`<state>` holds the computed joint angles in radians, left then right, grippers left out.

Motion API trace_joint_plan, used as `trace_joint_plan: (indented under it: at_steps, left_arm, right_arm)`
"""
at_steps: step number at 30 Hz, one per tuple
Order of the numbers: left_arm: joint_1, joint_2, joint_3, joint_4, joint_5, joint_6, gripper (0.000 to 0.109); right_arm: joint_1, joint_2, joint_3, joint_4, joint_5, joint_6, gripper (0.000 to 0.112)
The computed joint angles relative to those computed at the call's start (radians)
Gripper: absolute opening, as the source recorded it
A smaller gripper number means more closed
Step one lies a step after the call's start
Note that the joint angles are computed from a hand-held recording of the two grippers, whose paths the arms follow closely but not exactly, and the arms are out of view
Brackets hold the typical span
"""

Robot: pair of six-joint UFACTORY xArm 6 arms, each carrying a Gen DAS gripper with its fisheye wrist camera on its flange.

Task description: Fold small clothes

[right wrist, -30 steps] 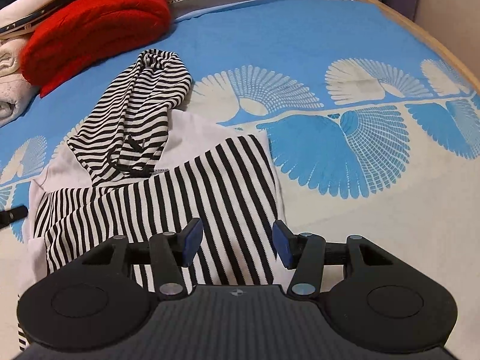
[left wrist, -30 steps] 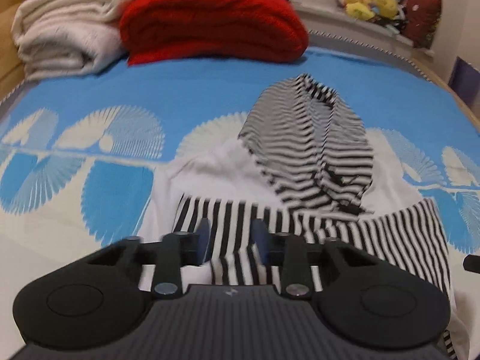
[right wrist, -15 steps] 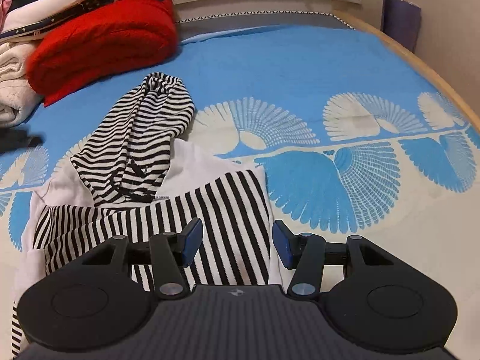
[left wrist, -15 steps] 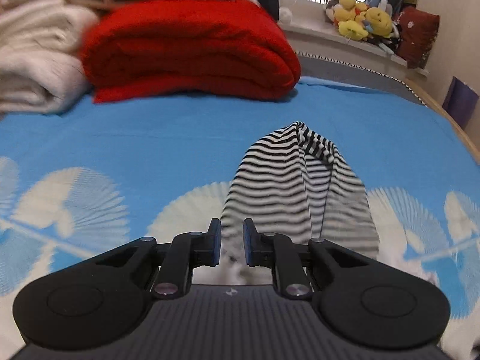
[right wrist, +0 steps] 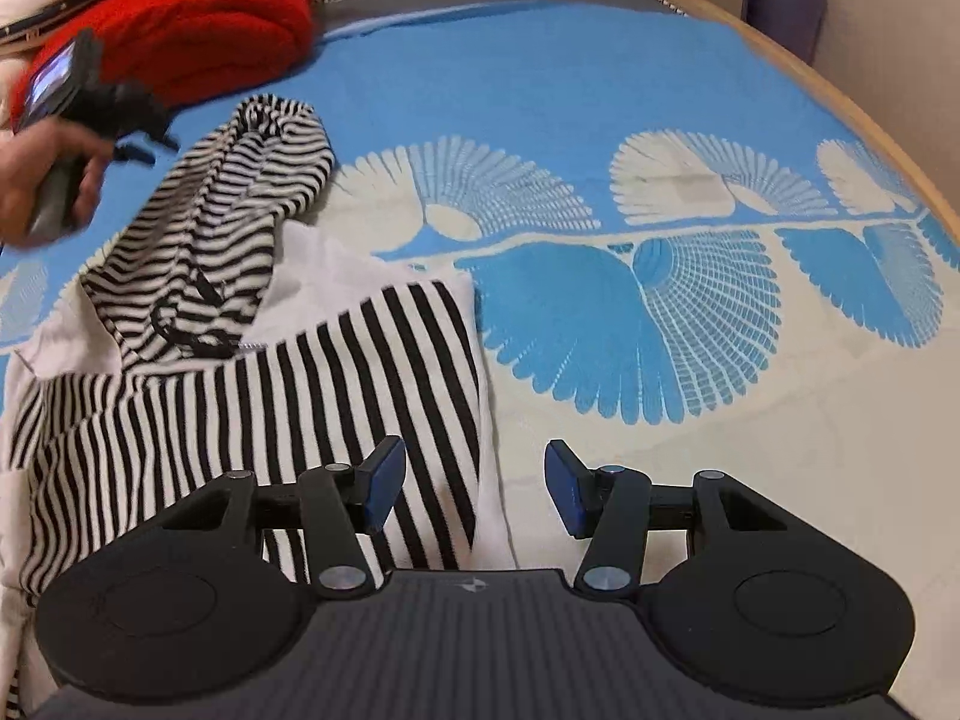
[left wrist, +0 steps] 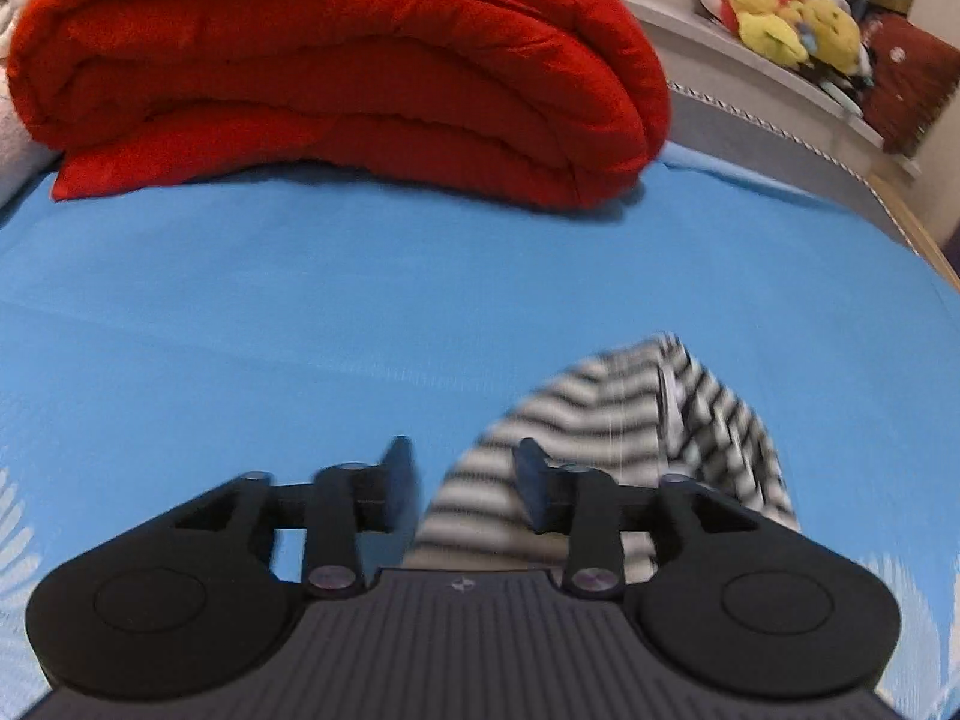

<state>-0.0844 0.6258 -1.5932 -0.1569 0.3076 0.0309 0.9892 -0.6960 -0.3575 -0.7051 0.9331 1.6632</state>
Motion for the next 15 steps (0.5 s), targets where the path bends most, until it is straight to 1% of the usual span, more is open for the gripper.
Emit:
trace_joint_plan:
  at_steps: [1,2,3,5,7,8,9,10,11,12,15]
  left_arm:
    - [-0.003,0.037,-0.052,0.019,0.013,-0.030,0.062]
    - [-0.007,0.063,-0.090,0.006,0.030,-0.024,0.069]
    - [-0.012,0.096,-0.140,-0.009,0.063,-0.010,0.069]
    - [-0.019,0.145,-0.211,0.008,0.107,-0.011,0.069]
    - [-0.026,0.171,-0.241,-0.010,0.116,0.018,0.066]
    - [-0.028,0.182,-0.255,-0.047,0.126,0.055,0.050]
    - [-0.029,0.185,-0.261,-0.100,0.143,0.108,0.015]
    - [-0.031,0.184,-0.265,-0.121,0.163,0.137,0.004]
    - [-0.034,0.162,-0.232,-0.113,0.142,0.151,0.001]
    - [-0.038,0.129,-0.181,-0.125,0.103,0.186,0.001]
    - [-0.055,-0.008,-0.006,-0.253,0.009,0.382,0.001]
  right_arm:
    - [-0.003,0.000,0.004,0.003,-0.005,-0.004,0.053]
    - [-0.005,-0.002,0.007,0.004,-0.010,-0.010,0.053]
    - [-0.008,-0.004,0.008,0.004,-0.011,-0.014,0.053]
    - [-0.010,-0.011,0.010,0.000,-0.008,-0.019,0.053]
    - [-0.015,-0.015,0.011,-0.008,0.002,-0.020,0.053]
    - [-0.020,-0.013,0.011,-0.009,0.008,-0.020,0.053]
    - [-0.026,-0.014,0.013,-0.005,0.008,-0.021,0.053]
    - [-0.034,-0.020,0.019,0.000,0.004,-0.023,0.053]
    - [-0.040,-0.024,0.022,0.004,0.002,-0.023,0.053]
    - [-0.042,-0.029,0.023,0.006,0.003,-0.023,0.053]
    - [-0.039,-0.057,0.024,0.000,0.013,-0.024,0.053]
